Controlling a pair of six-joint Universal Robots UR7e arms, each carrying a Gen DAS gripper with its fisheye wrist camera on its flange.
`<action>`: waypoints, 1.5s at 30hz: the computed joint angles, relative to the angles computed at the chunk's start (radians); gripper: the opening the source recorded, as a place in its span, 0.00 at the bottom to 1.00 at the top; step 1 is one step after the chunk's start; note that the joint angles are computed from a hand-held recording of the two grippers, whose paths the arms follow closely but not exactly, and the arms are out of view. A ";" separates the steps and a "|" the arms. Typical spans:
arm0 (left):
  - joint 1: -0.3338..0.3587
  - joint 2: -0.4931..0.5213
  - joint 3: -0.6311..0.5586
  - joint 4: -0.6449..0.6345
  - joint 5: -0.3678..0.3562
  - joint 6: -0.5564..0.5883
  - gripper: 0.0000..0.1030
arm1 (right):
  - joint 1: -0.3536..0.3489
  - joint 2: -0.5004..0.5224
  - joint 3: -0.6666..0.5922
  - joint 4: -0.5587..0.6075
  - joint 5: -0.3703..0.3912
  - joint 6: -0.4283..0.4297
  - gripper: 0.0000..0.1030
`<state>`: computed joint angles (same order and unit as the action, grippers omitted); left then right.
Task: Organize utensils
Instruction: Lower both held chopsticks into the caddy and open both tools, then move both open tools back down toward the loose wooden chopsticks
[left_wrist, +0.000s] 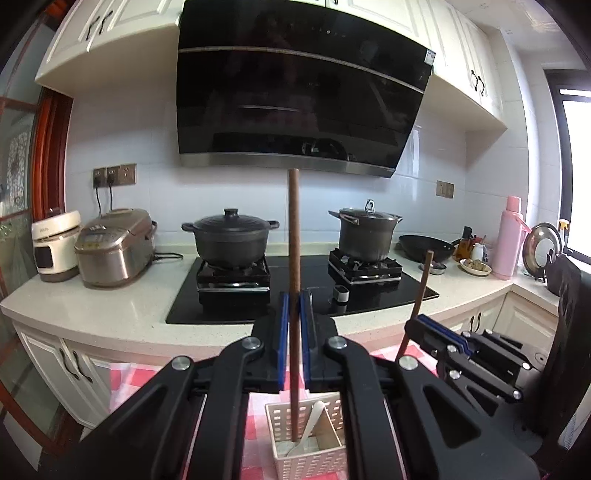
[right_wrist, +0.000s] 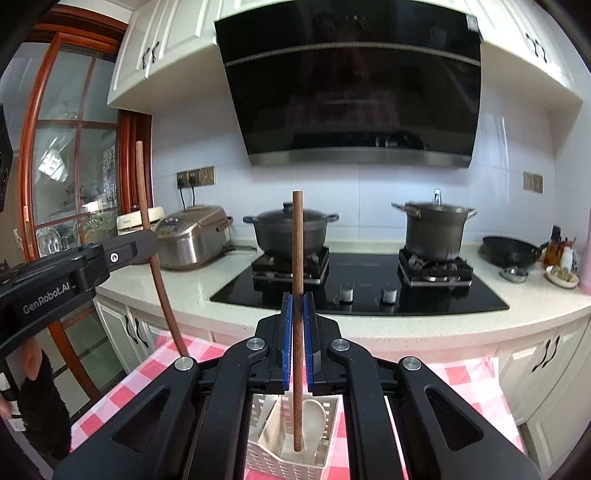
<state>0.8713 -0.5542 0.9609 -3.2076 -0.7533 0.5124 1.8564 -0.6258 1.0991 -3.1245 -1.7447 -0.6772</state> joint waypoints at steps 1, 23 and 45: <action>0.008 0.009 -0.012 0.023 -0.003 -0.016 0.06 | -0.003 0.006 -0.006 0.010 -0.003 0.000 0.06; 0.068 -0.045 0.153 0.079 0.054 -0.162 0.42 | -0.034 -0.004 0.037 0.095 -0.032 0.087 0.33; 0.044 -0.214 0.593 -0.131 0.202 -0.359 0.95 | -0.090 -0.161 0.388 -0.078 -0.160 0.153 0.41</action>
<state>0.9150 -0.7685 1.5534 -3.3384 -0.5513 0.1534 1.7664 -0.7871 1.4869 -3.2023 -1.9045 -0.5240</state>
